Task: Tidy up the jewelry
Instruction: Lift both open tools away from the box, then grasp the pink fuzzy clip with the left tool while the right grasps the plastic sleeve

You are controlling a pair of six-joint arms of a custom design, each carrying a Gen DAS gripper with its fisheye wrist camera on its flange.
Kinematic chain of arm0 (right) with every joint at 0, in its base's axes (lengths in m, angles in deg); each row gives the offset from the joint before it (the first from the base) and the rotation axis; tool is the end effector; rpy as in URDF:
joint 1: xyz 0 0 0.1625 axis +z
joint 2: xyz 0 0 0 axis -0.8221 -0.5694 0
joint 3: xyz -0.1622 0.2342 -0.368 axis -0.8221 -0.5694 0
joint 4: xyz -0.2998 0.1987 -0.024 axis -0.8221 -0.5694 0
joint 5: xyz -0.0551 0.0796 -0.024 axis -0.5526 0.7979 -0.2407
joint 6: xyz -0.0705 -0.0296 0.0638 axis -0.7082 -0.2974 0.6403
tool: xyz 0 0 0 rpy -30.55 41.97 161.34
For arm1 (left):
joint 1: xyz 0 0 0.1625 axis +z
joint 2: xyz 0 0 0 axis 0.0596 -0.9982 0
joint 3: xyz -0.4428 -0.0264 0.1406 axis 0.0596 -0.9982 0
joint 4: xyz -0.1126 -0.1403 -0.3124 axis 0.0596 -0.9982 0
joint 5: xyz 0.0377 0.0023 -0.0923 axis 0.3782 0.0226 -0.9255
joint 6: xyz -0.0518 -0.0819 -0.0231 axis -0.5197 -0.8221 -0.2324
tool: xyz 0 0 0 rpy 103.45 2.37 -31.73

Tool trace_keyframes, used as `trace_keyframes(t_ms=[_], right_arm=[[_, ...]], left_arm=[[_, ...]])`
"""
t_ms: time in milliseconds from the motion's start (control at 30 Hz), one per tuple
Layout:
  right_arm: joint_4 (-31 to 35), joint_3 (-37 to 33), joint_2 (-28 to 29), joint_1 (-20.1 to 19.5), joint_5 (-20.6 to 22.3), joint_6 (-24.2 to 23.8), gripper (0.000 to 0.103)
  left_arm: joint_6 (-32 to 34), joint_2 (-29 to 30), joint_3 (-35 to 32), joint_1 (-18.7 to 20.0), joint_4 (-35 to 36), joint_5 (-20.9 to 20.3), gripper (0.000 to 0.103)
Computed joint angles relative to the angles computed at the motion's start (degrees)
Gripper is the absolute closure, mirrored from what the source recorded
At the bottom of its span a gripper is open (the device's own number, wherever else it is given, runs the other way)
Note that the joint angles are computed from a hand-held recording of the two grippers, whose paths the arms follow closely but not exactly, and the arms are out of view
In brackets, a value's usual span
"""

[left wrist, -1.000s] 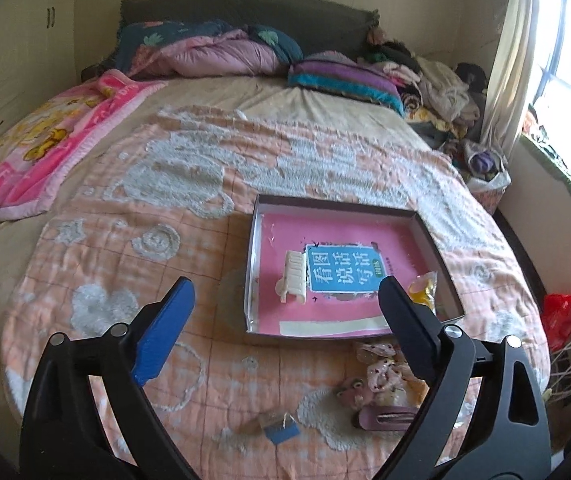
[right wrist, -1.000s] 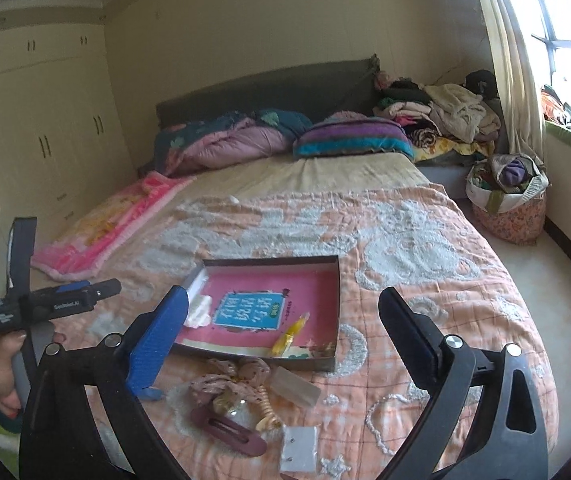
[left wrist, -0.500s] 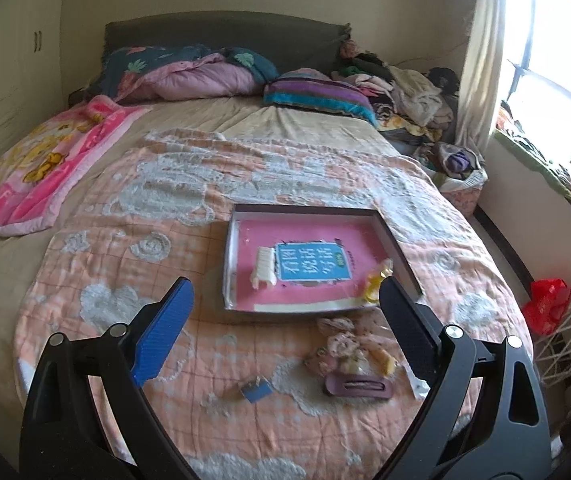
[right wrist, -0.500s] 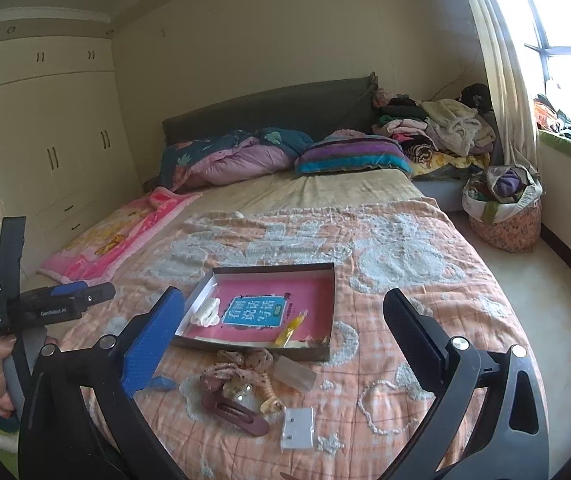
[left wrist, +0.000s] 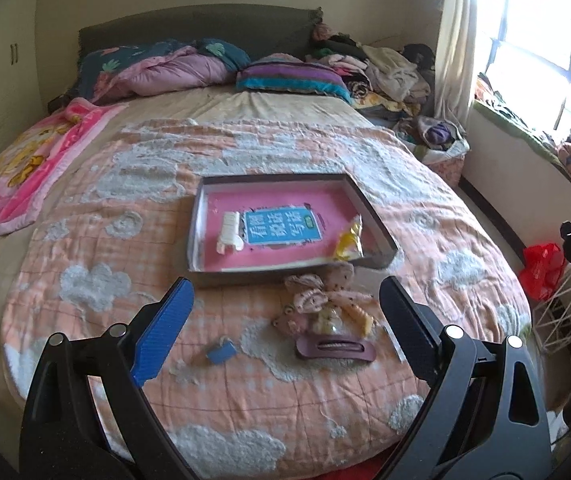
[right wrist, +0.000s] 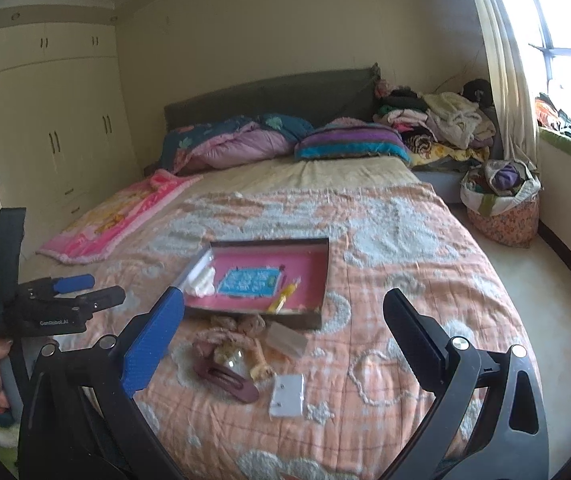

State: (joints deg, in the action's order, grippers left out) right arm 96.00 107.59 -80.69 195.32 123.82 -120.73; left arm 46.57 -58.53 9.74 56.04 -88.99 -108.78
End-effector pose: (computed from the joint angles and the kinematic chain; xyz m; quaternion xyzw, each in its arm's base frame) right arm 0.5151 -0.3834 0.1247 0.0314 -0.7699 0.5407 0.3376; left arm -0.1401 -0.5637 0.4572 0.4250 0.8636 -0.2237 0.1532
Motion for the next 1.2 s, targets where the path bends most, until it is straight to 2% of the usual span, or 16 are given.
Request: trace_keyframes(t_ms=[133,300,600,733,867,1067,1200], right_arm=[[6.7,0.1,1.8,-0.9,-1.0,7.3,0.004],[11.9,1.3,3.2,-2.1,-3.6,14.0,0.004],[16.7,2.8,5.1,-4.7,-8.4,19.1,0.004],[14.4,4.6,4.4,-5.5,-9.4,17.9,0.004],[15.8,4.5,4.6,-7.1,-10.4,19.5,0.004],[15.6,5.2,4.3,-8.6,-11.0,19.1,0.004],[15.0,5.4,4.1,-9.4,-11.2,18.4,0.004]], left_arm=[[0.3,-0.7,2.4,0.0,0.9,0.6,0.016],[0.7,-1.2,4.7,0.6,1.2,0.9,0.016],[0.2,0.1,7.2,3.1,3.7,1.3,0.016],[1.4,0.7,7.8,3.7,3.8,1.1,0.016],[1.2,2.9,7.2,4.2,3.4,0.9,0.016],[2.3,6.9,5.0,4.6,2.5,1.9,0.016],[2.4,9.0,2.5,5.1,2.7,1.9,0.026]])
